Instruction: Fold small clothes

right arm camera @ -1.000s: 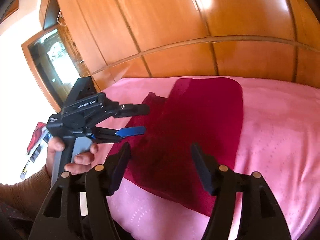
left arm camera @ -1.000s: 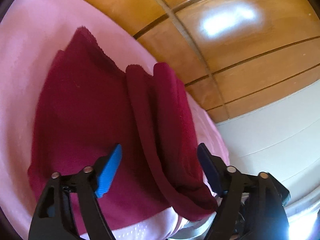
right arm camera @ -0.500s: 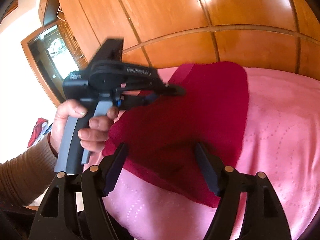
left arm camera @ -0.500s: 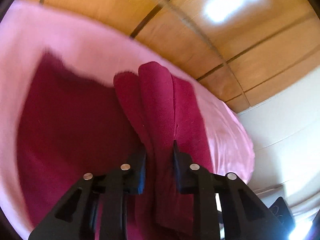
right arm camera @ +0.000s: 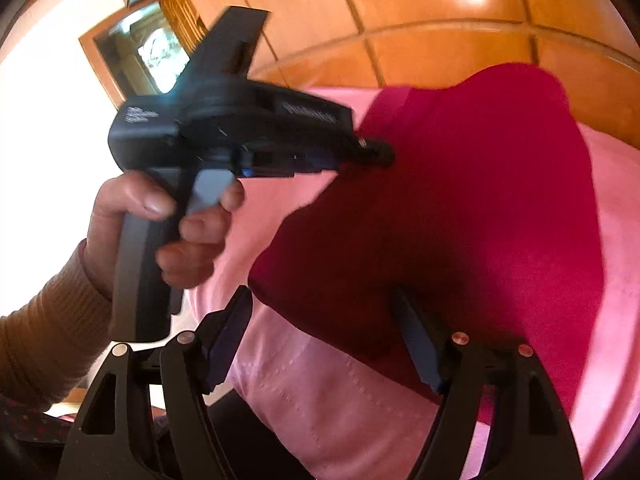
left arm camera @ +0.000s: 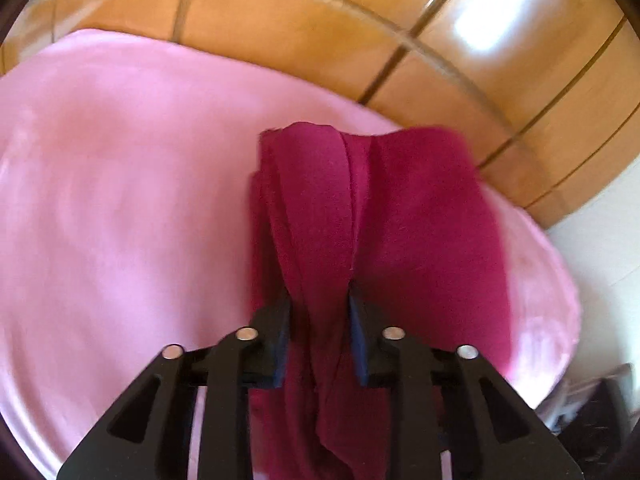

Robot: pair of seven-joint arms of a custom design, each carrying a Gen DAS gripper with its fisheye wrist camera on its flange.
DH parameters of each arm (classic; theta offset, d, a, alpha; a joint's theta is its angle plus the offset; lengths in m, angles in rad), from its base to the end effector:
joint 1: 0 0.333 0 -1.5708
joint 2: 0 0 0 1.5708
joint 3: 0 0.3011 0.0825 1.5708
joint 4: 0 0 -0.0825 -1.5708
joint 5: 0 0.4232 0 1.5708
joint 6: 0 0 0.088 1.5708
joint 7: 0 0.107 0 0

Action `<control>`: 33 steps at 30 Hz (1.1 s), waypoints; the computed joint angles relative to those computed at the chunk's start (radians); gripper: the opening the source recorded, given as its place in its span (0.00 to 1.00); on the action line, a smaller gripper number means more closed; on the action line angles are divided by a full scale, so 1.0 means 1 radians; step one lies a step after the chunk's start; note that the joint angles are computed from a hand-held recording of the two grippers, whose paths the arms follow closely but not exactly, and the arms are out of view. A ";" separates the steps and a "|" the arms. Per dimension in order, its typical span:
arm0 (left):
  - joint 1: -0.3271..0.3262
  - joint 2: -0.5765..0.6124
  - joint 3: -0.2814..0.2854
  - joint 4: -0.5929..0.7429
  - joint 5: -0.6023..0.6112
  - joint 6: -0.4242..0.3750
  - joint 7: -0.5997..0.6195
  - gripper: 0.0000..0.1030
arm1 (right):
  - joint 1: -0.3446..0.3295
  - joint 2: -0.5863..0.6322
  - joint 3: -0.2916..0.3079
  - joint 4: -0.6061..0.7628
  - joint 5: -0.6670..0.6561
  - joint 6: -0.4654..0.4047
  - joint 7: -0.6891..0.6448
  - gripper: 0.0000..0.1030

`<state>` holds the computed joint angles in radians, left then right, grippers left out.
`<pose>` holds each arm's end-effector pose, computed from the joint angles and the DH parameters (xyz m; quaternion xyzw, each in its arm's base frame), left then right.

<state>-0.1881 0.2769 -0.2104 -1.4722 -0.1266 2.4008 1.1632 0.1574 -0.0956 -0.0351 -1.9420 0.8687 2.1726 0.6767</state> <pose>0.6765 -0.2645 0.5784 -0.6999 0.6326 -0.3286 0.0447 0.5964 0.1022 0.5448 -0.8114 0.4169 0.0134 0.4095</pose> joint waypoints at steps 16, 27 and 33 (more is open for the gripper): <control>-0.083 -0.086 0.037 -0.100 0.415 0.049 -0.227 0.55 | -0.110 0.363 0.031 0.527 -0.011 0.015 0.262 0.75; -0.119 -0.042 0.049 -0.071 0.546 0.064 -0.311 0.55 | -0.157 0.564 0.114 0.719 -0.272 0.009 0.386 0.75; -0.119 -0.061 0.051 -0.091 0.571 0.073 -0.342 0.62 | -0.193 0.534 0.144 0.674 -0.188 0.031 0.334 0.82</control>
